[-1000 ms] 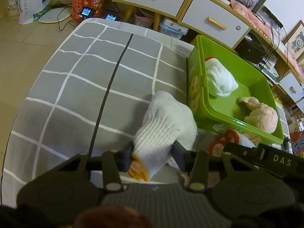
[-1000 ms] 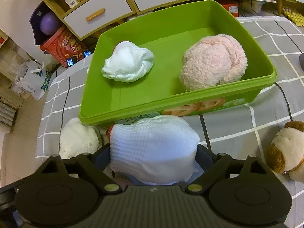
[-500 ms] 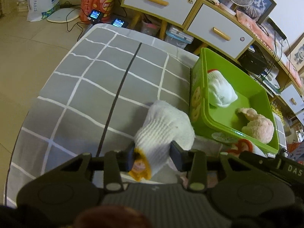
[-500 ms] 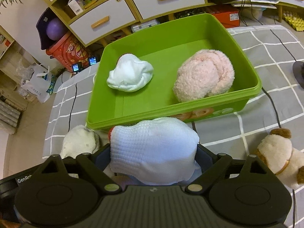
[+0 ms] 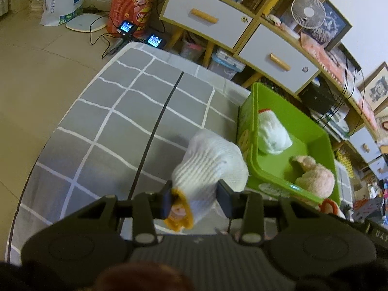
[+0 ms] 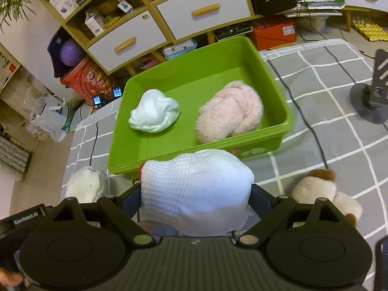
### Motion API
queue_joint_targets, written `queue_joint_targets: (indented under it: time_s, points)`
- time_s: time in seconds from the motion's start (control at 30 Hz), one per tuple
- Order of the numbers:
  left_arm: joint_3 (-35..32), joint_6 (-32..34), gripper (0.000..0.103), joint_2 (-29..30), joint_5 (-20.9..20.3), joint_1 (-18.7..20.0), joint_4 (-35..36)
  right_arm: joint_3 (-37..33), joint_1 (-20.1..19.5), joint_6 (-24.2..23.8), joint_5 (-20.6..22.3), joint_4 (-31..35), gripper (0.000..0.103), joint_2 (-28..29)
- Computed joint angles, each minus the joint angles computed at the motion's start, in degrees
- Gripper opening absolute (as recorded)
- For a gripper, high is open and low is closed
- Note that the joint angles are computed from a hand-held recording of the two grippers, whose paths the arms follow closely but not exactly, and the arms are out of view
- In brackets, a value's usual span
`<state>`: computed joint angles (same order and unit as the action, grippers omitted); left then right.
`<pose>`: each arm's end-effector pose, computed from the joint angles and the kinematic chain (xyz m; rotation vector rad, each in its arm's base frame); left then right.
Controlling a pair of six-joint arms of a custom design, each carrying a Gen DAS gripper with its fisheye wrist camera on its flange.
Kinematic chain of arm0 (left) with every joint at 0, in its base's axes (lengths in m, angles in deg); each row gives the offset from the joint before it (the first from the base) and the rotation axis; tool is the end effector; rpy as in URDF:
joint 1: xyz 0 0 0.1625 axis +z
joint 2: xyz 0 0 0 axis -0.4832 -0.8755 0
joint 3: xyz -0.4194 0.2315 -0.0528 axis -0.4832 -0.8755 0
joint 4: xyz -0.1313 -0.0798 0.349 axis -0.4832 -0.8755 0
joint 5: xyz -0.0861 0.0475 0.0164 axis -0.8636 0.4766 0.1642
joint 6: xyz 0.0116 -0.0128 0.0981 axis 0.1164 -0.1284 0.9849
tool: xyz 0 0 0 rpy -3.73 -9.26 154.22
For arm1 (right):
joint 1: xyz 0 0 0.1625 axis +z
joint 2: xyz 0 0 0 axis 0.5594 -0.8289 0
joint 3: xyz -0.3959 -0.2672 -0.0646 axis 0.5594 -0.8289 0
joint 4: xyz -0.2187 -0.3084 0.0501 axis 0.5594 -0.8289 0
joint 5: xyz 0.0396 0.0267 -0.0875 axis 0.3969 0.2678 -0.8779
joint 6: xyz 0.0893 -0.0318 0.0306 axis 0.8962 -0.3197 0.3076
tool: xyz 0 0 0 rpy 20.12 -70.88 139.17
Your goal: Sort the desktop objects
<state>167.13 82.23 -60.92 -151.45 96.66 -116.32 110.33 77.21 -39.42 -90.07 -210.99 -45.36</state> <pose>-0.1084 -0.7301 0.3333 0.3117 2.7139 -0.6003 0.3181 -0.6278 0.1358 -0.2204 -2.5118 0.9016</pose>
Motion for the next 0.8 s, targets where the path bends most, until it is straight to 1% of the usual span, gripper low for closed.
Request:
queue_joint_targets:
  time_s: [0.2, 0.43, 0.53, 0.73, 0.8]
  points:
    - [0.0, -0.2, 0.037, -0.6, -0.9, 0.0, -1.3, 3.4, -0.3, -0.2, -0.9, -3.0, 0.091, -3.0]
    - [-0.5, 1.1, 0.037, -0.6, -3.2, -0.4, -4.7, 6.8, -1.3, 1.7, -1.7, -6.0, 0.091, -5.8]
    - [-0.1, 2.4, 0.037, -0.4, -4.4, -0.8, -6.6, 6.8, -1.6, 1.9, -1.4, -7.0, 0.091, -6.0]
    - [0.5, 6.2, 0.037, 1.5, -8.2, -1.8, -9.8, 4.7, -1.5, 0.1, -1.6, -10.0, 0.091, -4.4]
    - [0.1, 7.2, 0.037, 2.4, -9.2, -2.1, -9.6, 3.7, -1.3, -0.5, -2.1, -10.9, 0.091, -3.6]
